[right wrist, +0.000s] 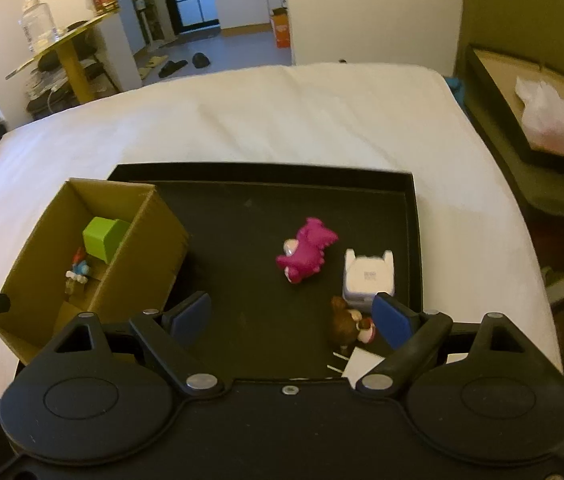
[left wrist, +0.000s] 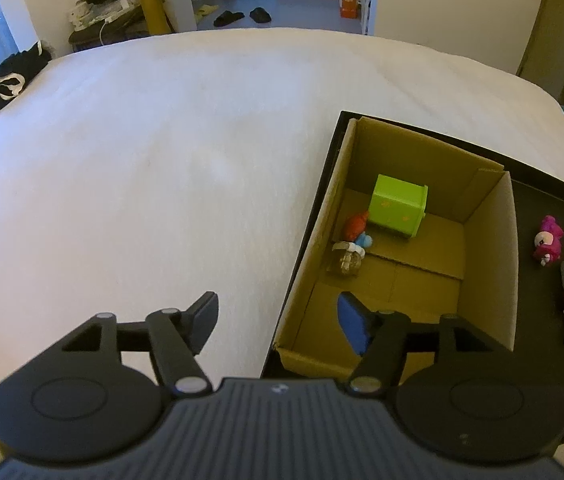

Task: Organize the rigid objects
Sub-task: 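Move the right tool back over the remaining toys on the tray, then lower the right tool onto the white plug charger and close on it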

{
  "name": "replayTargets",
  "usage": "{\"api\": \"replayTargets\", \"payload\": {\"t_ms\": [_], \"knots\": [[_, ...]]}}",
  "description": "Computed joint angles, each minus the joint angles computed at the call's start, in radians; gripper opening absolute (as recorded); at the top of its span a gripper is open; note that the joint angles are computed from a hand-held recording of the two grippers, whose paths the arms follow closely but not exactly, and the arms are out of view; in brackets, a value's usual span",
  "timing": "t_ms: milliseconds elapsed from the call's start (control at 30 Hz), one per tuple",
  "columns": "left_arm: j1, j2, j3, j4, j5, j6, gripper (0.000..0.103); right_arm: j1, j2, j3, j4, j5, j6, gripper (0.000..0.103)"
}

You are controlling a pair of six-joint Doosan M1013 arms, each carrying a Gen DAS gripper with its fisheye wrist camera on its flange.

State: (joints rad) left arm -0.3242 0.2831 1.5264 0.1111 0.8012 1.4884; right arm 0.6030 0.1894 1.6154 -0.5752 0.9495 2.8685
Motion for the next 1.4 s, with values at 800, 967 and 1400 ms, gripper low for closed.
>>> {"api": "replayTargets", "payload": {"t_ms": [800,967,1400], "knots": [[-0.048,-0.008,0.011,0.145,-0.016,-0.068,0.085,-0.076,-0.009,0.088,0.188,-0.072,0.082,0.097],[-0.052,0.001,0.002,0.155,-0.002,-0.086,0.085,-0.087,0.001,0.087,0.222,-0.077,0.061,0.1],[-0.059,0.015,-0.009,0.179,0.013,-0.103,0.085,-0.117,0.02,0.099,0.325,-0.078,0.027,0.098]]}}
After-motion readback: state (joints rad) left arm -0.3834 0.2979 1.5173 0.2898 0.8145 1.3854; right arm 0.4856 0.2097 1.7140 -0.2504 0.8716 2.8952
